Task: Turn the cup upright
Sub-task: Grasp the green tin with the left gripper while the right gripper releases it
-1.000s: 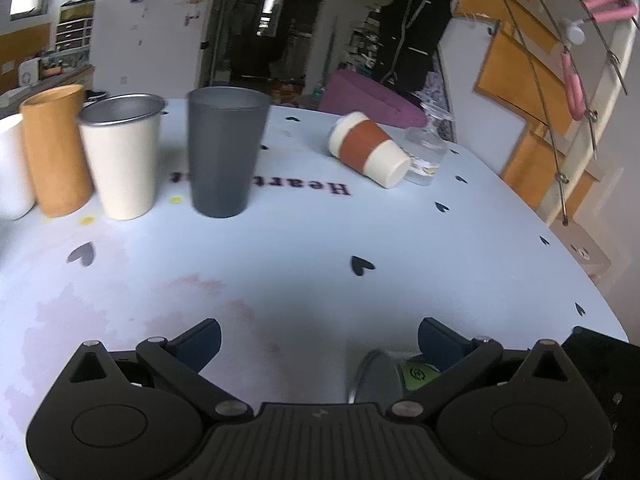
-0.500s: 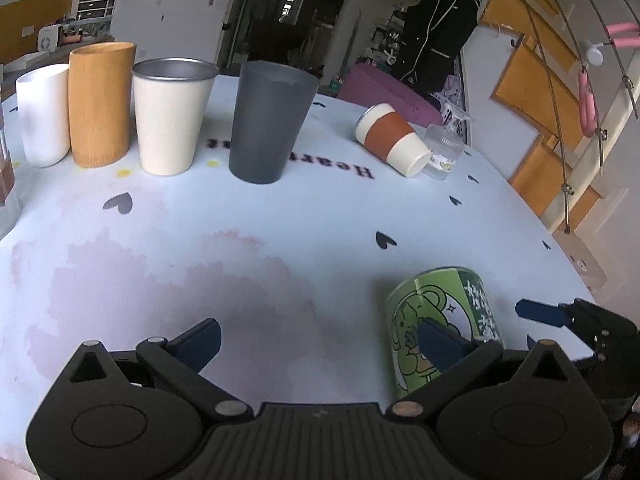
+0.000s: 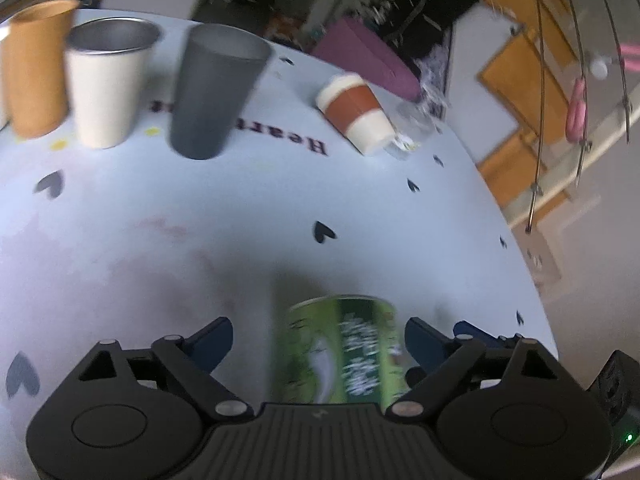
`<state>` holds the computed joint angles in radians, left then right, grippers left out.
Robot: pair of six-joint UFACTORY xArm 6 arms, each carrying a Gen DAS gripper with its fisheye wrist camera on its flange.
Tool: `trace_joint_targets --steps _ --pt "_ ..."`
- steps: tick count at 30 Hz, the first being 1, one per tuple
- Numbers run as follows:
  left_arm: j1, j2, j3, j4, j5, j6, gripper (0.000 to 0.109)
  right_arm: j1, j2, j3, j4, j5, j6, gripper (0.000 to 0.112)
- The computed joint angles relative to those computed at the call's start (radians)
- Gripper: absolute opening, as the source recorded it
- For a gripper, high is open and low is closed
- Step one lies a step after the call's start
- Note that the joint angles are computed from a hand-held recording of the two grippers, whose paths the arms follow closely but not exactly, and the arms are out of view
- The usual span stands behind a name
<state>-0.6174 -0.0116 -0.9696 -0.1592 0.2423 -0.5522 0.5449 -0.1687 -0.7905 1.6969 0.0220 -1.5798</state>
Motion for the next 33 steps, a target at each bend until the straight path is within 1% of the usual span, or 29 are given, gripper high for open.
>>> trace_joint_targets --steps 2,5,8,9,10,12,13,15,19,23,25,27,29,31,33 --pt "-0.001 0.039 -0.067 -0.047 0.072 0.069 0.092 -0.005 -0.002 0.002 0.007 0.011 -0.001 0.088" --pt "0.001 0.094 -0.155 -0.054 0.181 0.11 0.092 -0.014 -0.005 0.003 0.023 0.025 -0.012 0.088" --pt "0.008 0.145 -0.229 0.001 0.276 0.078 0.091 -0.024 -0.007 0.004 0.046 0.038 -0.031 0.088" --pt "0.009 0.156 -0.244 0.016 0.295 0.069 0.091 -0.026 -0.007 0.004 0.05 0.041 -0.035 0.088" --pt "0.011 0.168 -0.258 0.023 0.312 0.068 0.089 -0.027 -0.008 0.004 0.055 0.043 -0.041 0.088" --pt "0.014 0.176 -0.271 0.018 0.333 0.077 0.085 -0.031 -0.01 0.006 0.066 0.048 -0.051 0.088" --pt "0.014 0.176 -0.268 0.014 0.329 0.081 0.08 -0.033 -0.01 0.006 0.07 0.05 -0.054 0.088" --pt "0.014 0.167 -0.254 0.001 0.311 0.092 0.075 -0.036 -0.009 0.004 0.073 0.049 -0.054 0.088" --pt "0.018 0.11 -0.186 0.045 0.257 0.056 0.074 -0.037 -0.012 0.004 0.086 0.046 -0.067 0.088" --pt "0.031 0.031 -0.1 0.165 0.213 -0.045 0.074 -0.031 -0.011 0.001 0.093 0.045 -0.075 0.088" --pt "0.044 -0.012 -0.054 0.253 0.192 -0.12 0.074 -0.026 -0.007 0.0 0.088 0.044 -0.071 0.088" --pt "0.059 -0.059 -0.01 0.407 0.18 -0.246 0.074 -0.019 -0.003 -0.003 0.084 0.041 -0.067 0.088" --pt "0.077 -0.101 0.023 0.589 0.183 -0.391 0.074 -0.012 0.001 -0.005 0.076 0.04 -0.06 0.088" --pt "0.091 -0.128 0.039 0.73 0.207 -0.5 0.074 -0.004 0.004 -0.008 0.069 0.04 -0.057 0.088" --pt "0.107 -0.147 0.054 0.841 0.235 -0.59 0.074 0.004 0.006 -0.01 0.066 0.04 -0.056 0.088"
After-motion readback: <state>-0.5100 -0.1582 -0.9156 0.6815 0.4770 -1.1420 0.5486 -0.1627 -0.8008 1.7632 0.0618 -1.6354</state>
